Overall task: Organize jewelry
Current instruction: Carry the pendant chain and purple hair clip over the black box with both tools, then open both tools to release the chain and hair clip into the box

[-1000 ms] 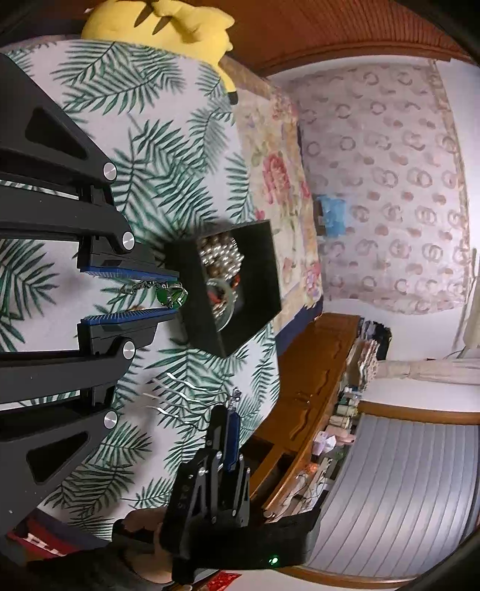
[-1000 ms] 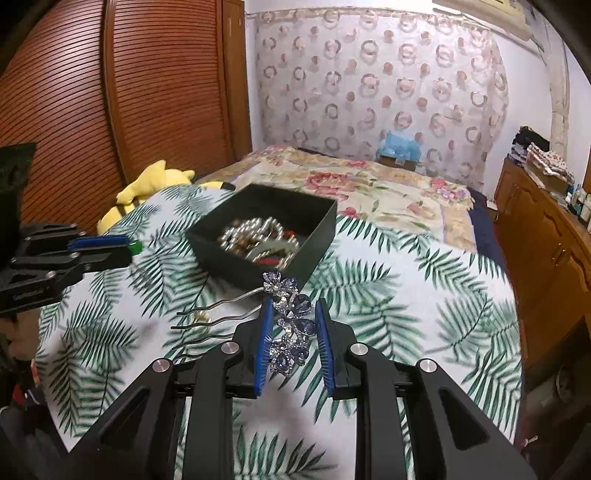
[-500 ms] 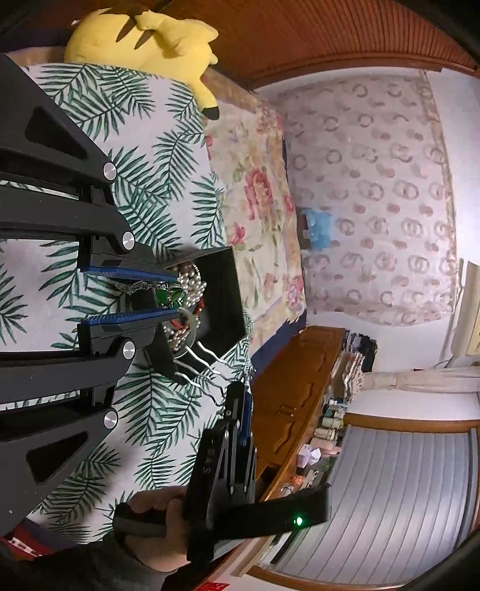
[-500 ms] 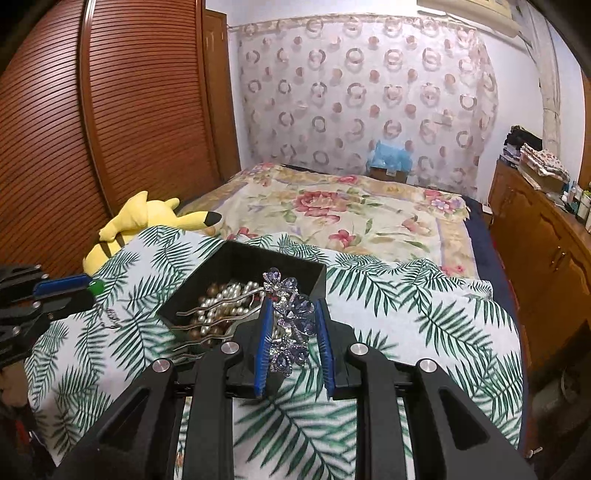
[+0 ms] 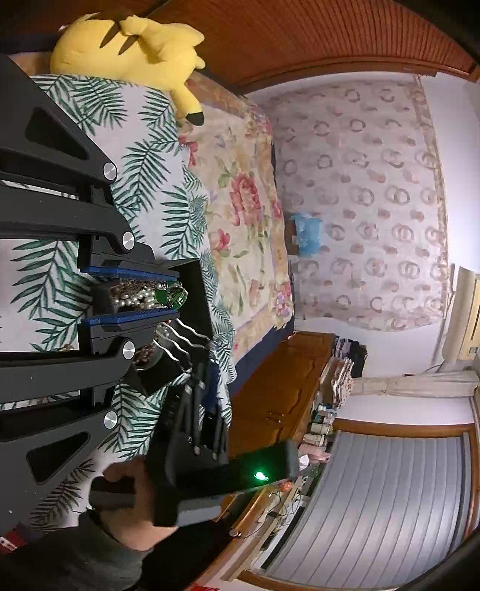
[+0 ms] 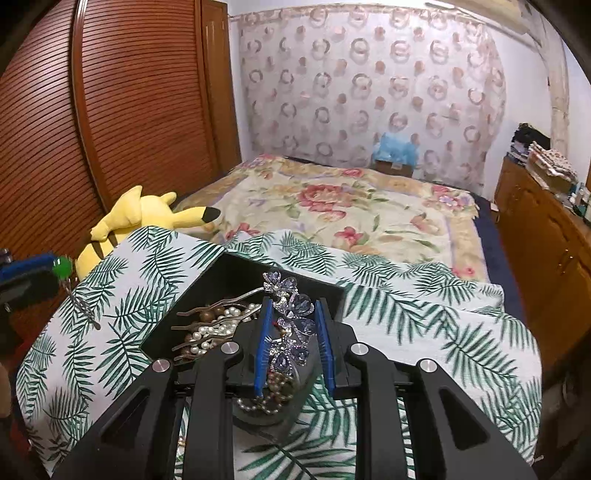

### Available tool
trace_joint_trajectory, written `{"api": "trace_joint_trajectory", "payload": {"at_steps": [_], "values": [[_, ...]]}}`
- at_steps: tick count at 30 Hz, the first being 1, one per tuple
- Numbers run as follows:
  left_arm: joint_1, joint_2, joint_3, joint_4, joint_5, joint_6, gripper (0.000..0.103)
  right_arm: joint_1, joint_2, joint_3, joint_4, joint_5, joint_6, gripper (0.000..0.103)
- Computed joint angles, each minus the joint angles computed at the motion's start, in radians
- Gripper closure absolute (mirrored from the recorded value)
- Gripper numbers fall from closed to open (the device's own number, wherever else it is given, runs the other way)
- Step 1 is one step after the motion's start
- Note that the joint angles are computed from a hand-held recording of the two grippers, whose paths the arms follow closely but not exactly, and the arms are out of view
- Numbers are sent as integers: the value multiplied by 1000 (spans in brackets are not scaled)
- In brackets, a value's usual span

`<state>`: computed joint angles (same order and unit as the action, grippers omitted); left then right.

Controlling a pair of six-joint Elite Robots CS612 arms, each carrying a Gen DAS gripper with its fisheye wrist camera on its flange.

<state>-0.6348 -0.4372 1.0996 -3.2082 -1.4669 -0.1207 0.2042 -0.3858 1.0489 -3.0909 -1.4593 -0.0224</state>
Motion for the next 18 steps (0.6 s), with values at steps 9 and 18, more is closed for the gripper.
{"api": "trace_joint_trajectory", "payload": {"at_steps": [9, 18], "values": [[-8, 17, -68, 60, 21, 41, 89, -6, -6, 17, -23, 6, -2, 76], [-8, 53, -172, 145, 11, 59, 89, -24, -37, 100, -76, 11, 7, 76]]}}
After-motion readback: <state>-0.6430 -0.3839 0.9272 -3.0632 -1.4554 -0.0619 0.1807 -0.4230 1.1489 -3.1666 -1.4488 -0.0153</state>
